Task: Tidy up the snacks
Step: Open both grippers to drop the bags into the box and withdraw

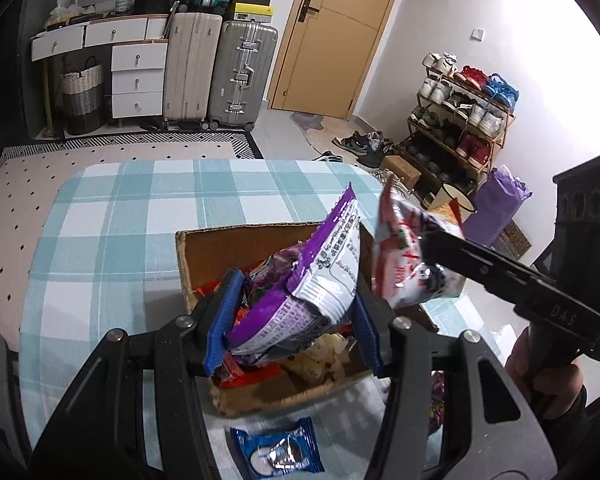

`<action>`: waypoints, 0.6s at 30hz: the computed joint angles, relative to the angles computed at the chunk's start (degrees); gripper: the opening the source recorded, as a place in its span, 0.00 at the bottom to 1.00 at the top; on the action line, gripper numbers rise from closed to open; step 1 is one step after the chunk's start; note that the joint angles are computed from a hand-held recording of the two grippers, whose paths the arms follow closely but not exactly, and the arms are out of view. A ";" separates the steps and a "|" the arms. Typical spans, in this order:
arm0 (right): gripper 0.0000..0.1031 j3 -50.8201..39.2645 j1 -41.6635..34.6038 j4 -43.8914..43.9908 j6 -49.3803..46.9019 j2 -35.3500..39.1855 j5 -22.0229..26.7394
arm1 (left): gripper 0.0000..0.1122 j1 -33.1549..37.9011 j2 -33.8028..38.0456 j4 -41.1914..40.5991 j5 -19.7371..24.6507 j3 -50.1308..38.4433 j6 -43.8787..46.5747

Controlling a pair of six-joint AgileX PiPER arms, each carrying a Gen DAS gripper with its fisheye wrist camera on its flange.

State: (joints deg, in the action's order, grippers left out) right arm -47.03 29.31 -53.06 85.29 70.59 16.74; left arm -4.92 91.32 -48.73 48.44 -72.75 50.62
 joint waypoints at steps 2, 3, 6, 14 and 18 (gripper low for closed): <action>0.44 -0.80 -1.17 -0.55 -0.46 2.04 -0.87 | 0.44 -0.78 2.16 0.26 -0.24 -1.32 -0.56; 0.44 -0.96 -1.68 -0.98 -0.35 2.97 -1.60 | 0.44 -1.10 3.07 0.10 -0.53 -1.79 -0.55; 0.45 -1.33 -3.07 -1.56 -0.44 5.62 -3.66 | 0.45 -2.18 5.28 1.26 -1.21 -3.46 -1.58; 0.65 1.47 -5.28 -14.84 13.12 5.84 -5.59 | 0.68 -0.75 5.01 0.52 -2.20 -3.02 -1.03; 0.65 2.40 -4.49 -13.49 12.00 3.38 -3.88 | 0.69 0.03 3.33 1.04 -2.25 -1.91 -1.23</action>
